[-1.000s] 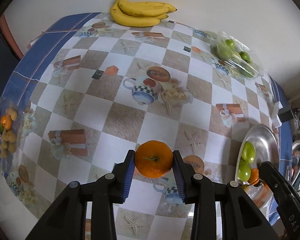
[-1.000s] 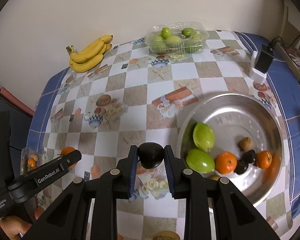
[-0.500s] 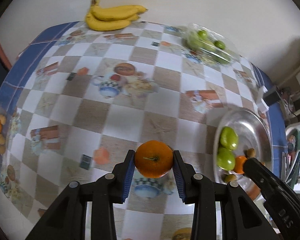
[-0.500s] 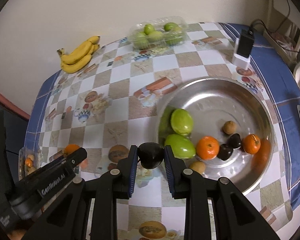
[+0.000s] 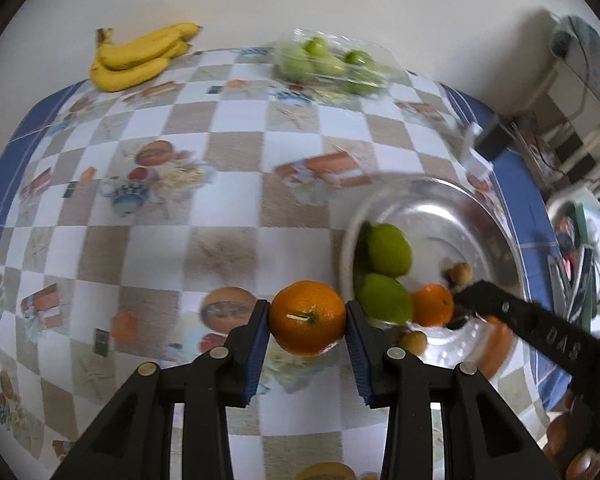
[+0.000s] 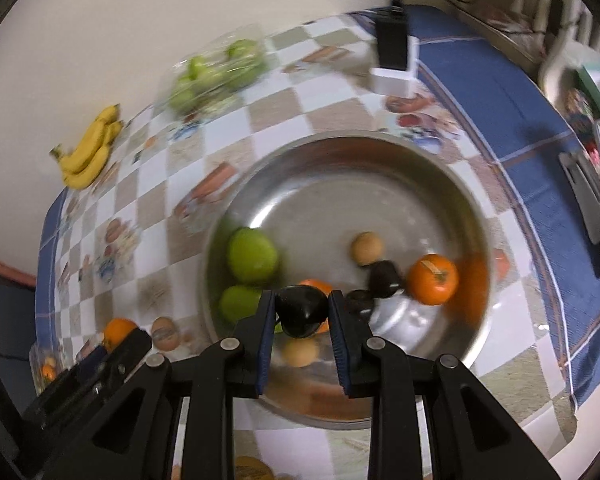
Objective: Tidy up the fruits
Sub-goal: 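Carry the orange and dark plum over the steel bowl with both grippers, then open the left gripper to drop the orange while the right releases the plum into the bowl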
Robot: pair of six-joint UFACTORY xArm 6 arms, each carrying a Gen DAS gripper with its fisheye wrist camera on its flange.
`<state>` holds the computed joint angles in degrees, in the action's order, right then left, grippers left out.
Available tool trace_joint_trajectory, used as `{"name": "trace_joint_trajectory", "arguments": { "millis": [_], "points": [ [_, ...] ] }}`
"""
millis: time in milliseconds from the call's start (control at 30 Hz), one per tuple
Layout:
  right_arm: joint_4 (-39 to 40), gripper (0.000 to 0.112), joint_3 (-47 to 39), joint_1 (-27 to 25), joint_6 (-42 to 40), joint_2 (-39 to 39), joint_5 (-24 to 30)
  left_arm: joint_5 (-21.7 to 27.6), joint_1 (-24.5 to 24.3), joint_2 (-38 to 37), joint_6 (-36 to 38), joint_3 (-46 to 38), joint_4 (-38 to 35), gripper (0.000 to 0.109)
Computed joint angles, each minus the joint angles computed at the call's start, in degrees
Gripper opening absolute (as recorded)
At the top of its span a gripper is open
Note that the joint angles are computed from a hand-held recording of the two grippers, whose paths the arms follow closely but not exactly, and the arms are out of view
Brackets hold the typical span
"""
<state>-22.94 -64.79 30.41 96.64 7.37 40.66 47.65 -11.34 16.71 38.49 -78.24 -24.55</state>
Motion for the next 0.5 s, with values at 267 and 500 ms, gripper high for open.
{"name": "trace_joint_trajectory", "arguments": {
  "millis": [267, 500],
  "points": [
    [-1.28, 0.028, 6.0, -1.1, 4.1, -4.73, -0.98, 0.9, -2.79, -2.9, 5.42, 4.27, -1.66, 0.04],
    [-0.24, 0.028, 7.01, -1.73, 2.41, -4.04, -3.25, -0.54, -4.75, -2.93, 6.8, 6.53, -0.25, 0.04]
  ]
}}
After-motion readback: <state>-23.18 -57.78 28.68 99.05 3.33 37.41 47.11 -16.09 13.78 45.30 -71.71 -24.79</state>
